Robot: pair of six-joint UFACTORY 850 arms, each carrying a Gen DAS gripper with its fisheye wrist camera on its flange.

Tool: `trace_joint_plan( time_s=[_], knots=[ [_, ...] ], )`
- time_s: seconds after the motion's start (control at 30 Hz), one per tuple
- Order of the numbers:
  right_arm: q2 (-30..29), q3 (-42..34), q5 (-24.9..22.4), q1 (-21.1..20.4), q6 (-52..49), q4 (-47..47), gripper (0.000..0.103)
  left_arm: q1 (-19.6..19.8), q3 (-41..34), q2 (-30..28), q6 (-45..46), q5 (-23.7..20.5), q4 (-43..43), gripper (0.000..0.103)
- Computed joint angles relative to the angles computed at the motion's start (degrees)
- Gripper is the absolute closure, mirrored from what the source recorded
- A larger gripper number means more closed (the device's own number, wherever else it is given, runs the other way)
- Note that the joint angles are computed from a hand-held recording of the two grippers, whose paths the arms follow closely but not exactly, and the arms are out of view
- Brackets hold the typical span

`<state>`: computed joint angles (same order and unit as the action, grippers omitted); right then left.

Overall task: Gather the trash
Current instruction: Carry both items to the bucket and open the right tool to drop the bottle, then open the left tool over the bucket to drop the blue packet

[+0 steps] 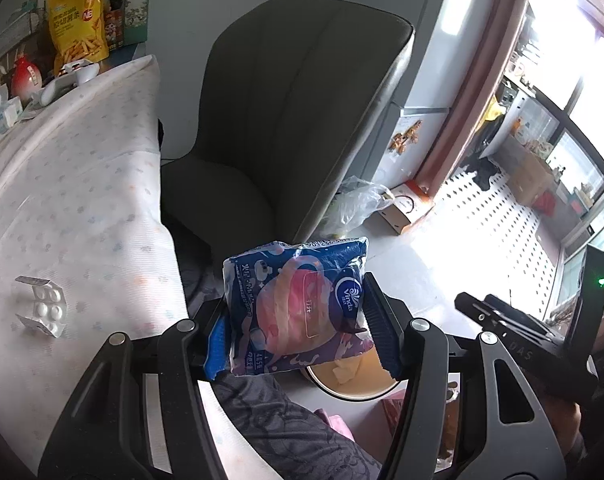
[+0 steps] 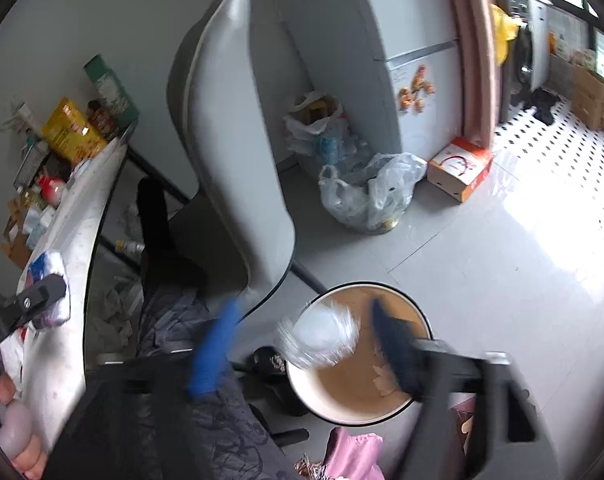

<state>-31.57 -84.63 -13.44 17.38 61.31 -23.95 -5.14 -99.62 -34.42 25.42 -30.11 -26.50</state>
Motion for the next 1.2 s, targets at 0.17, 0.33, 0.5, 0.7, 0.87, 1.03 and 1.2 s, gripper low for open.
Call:
trace_joint_plan(
  time_s=[0.17, 0.33, 0.5, 0.7, 0.87, 1.03, 1.2],
  knots=[
    [1.6, 1.8, -1.7, -0.6, 3.6, -2.6, 0.029, -0.3, -0.8, -0.7, 1.9, -1.7, -1.5, 0.044],
    [4.3, 4.3, -3.0, -1.3, 12.1, -10.0, 0.025, -1.8, -3.2, -2.7, 3.5, -4.3, -2.0, 0.044],
    [7.4, 7.6, -3.5, -2.7, 20.7, -17.8, 0.025, -4.0, -6.3, -5.2, 4.6, -7.2, -2.5, 0.044],
    [9.2, 9.8, -3.3, -4.0, 25.7, -22.1, 0.023, -6.2, -9.6, -7.8, 6.5, -10.2, -3.3, 0.029],
    [9.3, 10.0, -2.9, -4.3, 26.1, -21.9, 0.023, -6.2, -7.9, -6.5, 8.6, -7.8, -5.3, 0.006],
    [8.9, 9.3, -2.0, -3.3, 25.8, -22.6, 0.022, -4.5, -7.2, -5.0, 7.3, -7.1, -6.2, 0.006],
    [8.7, 8.1, -0.9, -1.7, 26.6, -25.2, 0.016, -2.3, -4.3, -1.7, 6.7, -4.0, -6.9, 0.006]
  ],
)
